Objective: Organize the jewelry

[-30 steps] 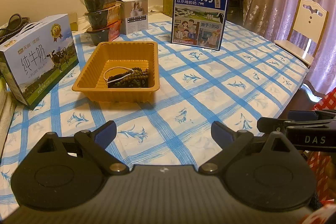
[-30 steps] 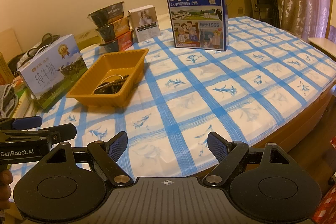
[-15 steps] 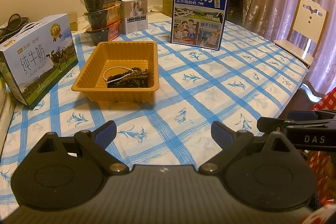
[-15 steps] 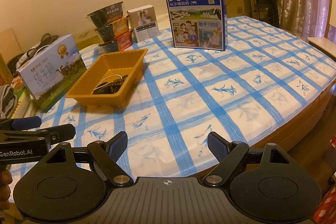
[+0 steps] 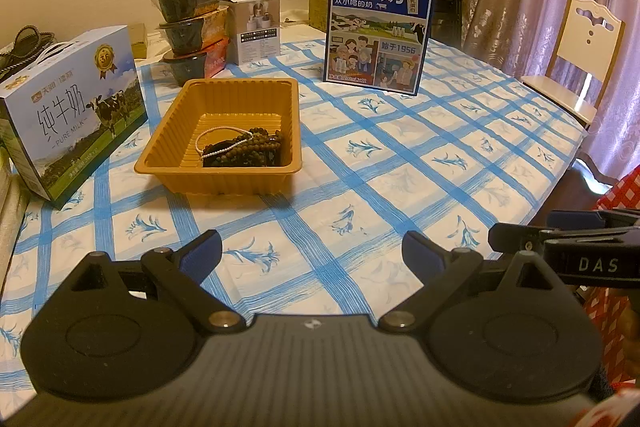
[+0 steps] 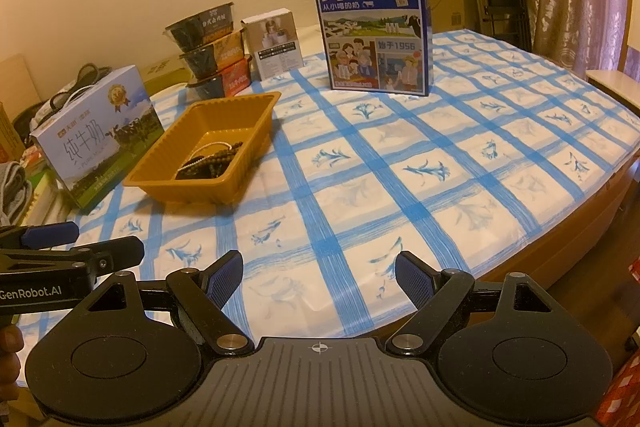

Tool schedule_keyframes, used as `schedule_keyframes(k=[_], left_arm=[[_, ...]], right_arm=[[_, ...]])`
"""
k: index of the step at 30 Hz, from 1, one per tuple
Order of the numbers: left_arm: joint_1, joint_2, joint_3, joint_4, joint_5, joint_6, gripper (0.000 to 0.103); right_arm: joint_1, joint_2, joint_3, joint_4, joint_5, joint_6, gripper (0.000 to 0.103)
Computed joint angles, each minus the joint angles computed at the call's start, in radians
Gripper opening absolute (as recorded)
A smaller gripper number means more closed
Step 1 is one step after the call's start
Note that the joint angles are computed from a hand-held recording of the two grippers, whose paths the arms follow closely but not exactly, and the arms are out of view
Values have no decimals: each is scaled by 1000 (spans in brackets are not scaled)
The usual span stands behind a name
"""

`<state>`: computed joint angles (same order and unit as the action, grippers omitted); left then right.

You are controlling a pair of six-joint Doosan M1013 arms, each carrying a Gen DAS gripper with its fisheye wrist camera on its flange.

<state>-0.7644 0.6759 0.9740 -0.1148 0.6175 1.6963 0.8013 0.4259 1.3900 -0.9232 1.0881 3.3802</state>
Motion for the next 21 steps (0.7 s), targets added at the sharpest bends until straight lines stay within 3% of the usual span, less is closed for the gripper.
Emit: schedule_keyframes(k=[21], left_arm=[[0, 3, -4, 0, 3, 0, 96]], right_arm=[[-3, -2, 5, 3, -4, 2, 83]])
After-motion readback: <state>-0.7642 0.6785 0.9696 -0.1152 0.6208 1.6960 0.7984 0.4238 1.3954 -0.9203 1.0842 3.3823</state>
